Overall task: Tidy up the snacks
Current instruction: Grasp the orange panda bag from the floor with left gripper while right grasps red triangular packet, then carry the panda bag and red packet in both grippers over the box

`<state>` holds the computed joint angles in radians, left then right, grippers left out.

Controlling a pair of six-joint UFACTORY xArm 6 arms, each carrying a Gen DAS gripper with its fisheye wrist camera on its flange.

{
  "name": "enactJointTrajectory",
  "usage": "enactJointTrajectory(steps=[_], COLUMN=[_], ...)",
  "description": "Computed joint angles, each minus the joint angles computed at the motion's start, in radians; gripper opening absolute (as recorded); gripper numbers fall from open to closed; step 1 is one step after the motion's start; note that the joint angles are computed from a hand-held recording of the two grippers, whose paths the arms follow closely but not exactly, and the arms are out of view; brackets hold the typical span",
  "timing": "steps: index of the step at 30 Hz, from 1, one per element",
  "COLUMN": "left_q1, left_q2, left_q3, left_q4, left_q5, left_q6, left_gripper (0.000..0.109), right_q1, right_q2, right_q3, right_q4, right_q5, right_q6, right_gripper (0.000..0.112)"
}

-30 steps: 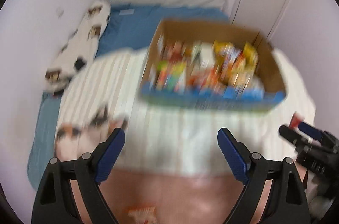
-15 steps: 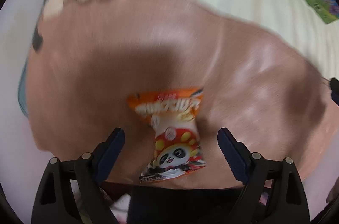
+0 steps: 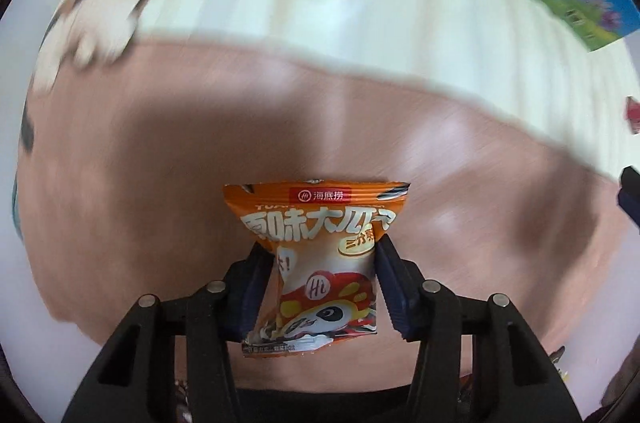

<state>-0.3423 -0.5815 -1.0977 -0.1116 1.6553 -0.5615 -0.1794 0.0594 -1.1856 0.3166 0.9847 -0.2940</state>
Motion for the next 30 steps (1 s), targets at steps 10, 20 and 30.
enactJointTrajectory(steps=[10, 20, 30], left_q1=[-0.132, -0.147, -0.156], left_q2=[0.421, 0.696, 0.725], left_q3=[-0.444, -0.698, -0.718], left_q4=[-0.001, -0.040, -0.036], left_q5=[-0.148, -0.162, -0.168], left_q6=[0.027, 0.042, 0.037], left_gripper=[0.049, 0.048, 0.049], right_q1=[-0.166, -0.218, -0.212], right_q2=[0.204, 0.618, 0.806], right_q3=[-0.363, -0.941, -1.155], right_q4=[0.018, -0.088, -0.134], right_q5=[0.018, 0.189, 0.290], right_q6=[0.107, 0.254, 0.239], right_gripper=[0.067, 0.067, 0.047])
